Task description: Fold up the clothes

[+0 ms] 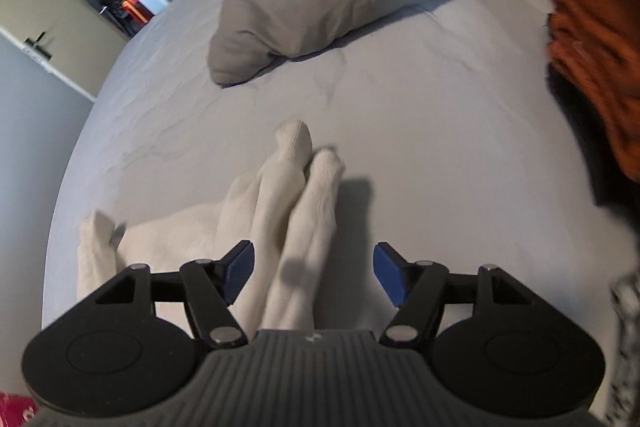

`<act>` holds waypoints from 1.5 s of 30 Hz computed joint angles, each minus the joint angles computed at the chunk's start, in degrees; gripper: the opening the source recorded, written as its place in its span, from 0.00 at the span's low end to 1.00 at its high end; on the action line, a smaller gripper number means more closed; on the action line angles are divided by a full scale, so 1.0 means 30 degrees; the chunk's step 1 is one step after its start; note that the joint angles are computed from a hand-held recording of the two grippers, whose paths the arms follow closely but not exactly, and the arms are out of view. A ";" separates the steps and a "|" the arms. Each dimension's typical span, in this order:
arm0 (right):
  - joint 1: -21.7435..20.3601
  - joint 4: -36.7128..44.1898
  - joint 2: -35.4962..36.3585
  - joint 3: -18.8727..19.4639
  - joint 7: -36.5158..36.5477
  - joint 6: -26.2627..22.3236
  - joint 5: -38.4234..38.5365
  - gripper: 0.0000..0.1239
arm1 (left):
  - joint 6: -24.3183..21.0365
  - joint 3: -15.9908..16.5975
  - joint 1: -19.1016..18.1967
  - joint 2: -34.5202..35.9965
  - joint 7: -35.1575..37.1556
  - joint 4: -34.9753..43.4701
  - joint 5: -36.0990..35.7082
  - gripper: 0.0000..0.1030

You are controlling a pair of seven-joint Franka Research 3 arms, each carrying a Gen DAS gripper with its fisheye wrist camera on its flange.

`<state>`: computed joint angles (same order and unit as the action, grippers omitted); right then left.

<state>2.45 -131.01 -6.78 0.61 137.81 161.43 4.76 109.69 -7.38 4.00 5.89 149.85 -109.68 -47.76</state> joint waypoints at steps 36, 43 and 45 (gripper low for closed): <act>0.3647 1.1929 0.7641 -0.0627 0.0624 -0.6397 -0.4804 0.11 | -0.1680 0.0217 0.2186 0.2675 -0.3777 0.2106 0.0464 0.08; 0.4283 1.1254 0.8351 -0.1048 0.0593 -0.3456 -0.3224 0.43 | -0.0161 -0.0002 0.2000 0.2563 -0.4221 0.1875 0.2630 0.08; 0.4605 1.0937 0.8014 -0.1270 0.0700 -0.3119 -0.3424 0.48 | 0.0538 -0.0031 0.1763 0.2294 -0.4603 0.1666 0.3555 0.09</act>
